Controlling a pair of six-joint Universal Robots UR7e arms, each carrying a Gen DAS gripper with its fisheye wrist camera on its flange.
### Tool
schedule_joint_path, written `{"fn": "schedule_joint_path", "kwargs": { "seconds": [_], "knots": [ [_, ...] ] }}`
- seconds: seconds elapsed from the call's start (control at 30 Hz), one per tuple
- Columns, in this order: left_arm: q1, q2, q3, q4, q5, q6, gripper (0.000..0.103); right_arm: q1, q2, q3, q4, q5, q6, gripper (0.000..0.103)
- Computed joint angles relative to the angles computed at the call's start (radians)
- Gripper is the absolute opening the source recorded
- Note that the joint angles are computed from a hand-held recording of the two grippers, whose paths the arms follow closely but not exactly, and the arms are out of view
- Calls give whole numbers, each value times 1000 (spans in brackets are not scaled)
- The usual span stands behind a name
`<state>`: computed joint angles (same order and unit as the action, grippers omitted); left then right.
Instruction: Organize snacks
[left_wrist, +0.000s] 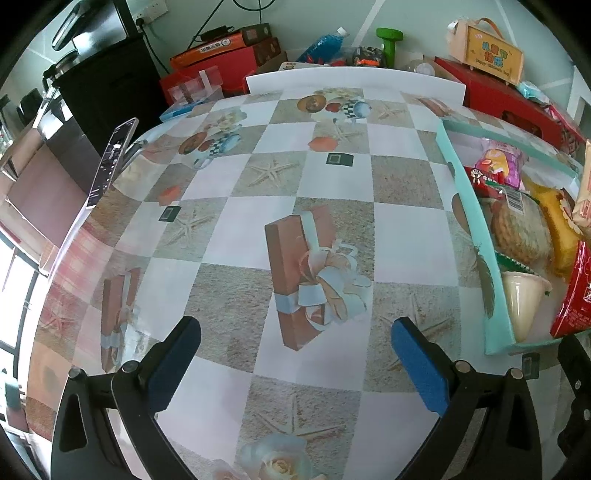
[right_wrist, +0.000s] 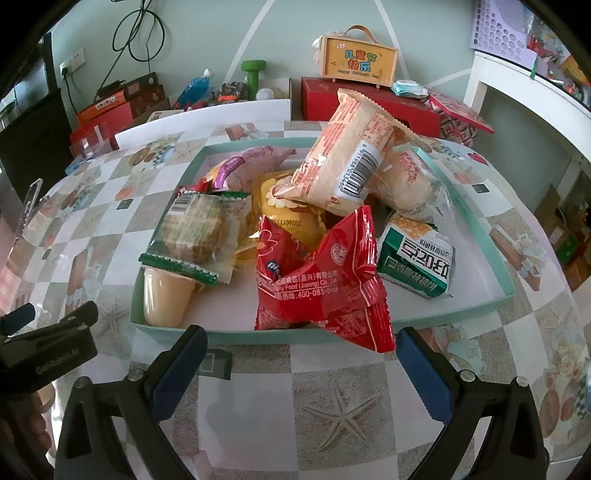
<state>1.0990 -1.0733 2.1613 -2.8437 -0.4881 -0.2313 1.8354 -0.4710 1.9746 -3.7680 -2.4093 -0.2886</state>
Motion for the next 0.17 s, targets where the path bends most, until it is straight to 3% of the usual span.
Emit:
{"fn": "schedule_joint_path", "kwargs": {
  "seconds": [0.17],
  "knots": [
    [3, -3, -2, 6, -10, -2, 102, 2, 4, -4, 6, -4, 1, 103]
  ]
}}
